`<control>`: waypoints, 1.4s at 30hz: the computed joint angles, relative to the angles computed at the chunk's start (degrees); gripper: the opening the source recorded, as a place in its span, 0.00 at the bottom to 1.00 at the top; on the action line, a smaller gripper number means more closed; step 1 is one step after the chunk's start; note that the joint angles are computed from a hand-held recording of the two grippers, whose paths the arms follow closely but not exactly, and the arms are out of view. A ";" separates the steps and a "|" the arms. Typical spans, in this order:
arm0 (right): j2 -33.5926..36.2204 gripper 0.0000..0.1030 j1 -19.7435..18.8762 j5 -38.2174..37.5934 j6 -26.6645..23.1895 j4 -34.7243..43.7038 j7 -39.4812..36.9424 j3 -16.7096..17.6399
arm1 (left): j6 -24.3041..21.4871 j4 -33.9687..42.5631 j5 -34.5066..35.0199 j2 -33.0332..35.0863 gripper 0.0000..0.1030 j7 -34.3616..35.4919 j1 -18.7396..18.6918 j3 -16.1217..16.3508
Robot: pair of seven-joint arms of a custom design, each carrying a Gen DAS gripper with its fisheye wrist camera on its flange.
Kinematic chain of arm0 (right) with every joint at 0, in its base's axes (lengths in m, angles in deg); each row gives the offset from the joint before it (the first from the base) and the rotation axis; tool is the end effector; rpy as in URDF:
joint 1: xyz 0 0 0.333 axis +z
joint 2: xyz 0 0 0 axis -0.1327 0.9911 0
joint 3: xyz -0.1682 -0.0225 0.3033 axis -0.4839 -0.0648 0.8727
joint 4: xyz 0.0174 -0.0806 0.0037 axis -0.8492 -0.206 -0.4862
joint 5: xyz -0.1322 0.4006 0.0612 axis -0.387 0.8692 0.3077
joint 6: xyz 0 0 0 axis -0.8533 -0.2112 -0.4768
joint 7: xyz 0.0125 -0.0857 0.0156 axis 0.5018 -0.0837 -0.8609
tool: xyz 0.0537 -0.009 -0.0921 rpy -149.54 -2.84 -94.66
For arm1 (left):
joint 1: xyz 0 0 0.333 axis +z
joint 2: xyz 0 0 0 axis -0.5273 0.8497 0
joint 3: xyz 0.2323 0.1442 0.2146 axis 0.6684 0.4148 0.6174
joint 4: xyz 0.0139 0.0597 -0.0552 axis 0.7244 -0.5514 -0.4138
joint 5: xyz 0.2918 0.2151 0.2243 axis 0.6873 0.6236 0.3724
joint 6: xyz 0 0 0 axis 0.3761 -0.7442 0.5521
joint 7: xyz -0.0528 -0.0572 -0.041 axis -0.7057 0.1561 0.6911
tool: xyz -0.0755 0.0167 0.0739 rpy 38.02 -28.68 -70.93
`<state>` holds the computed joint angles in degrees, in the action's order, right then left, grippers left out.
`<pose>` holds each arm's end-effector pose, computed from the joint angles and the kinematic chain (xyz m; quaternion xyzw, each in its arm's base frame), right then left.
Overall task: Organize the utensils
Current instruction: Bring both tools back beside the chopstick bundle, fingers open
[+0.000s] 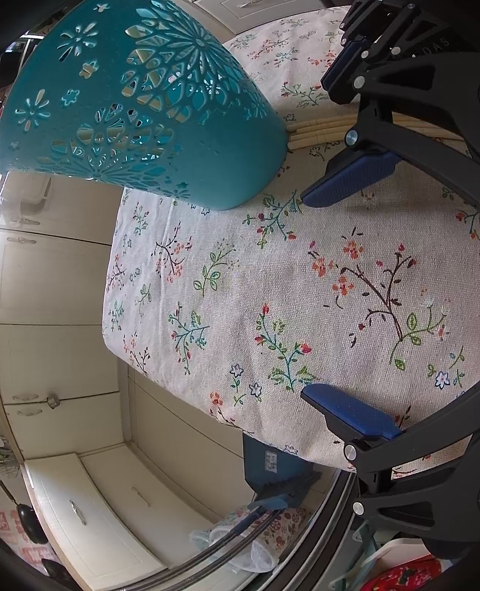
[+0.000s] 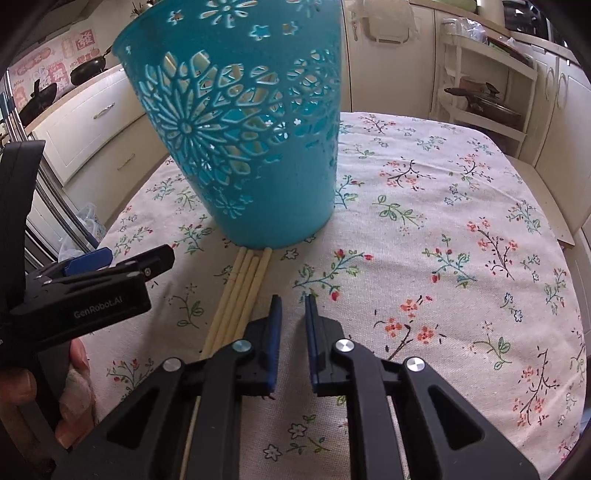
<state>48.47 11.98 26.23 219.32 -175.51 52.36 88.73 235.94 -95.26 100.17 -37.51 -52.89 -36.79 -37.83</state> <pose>0.6526 0.2560 0.3938 -0.7911 0.5266 -0.0913 0.2975 0.6519 -0.1425 0.3928 -0.7889 0.5452 -0.1787 0.2203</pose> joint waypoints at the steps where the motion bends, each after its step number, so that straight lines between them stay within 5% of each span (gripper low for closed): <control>1: 0.00 0.12 -0.21 0.37 -0.12 0.03 -0.24 0.19 | -0.11 0.09 -0.06 0.08 0.91 0.11 0.01 -0.04; 34: -0.12 0.15 -2.49 11.11 -4.59 1.26 -5.00 3.22 | -0.32 1.08 -2.43 0.83 0.93 3.96 -0.01 -0.54; 42: -0.52 0.15 2.07 1.22 -0.67 -0.25 -1.20 -0.19 | -0.46 1.10 -2.43 0.83 0.93 4.07 -0.04 -0.54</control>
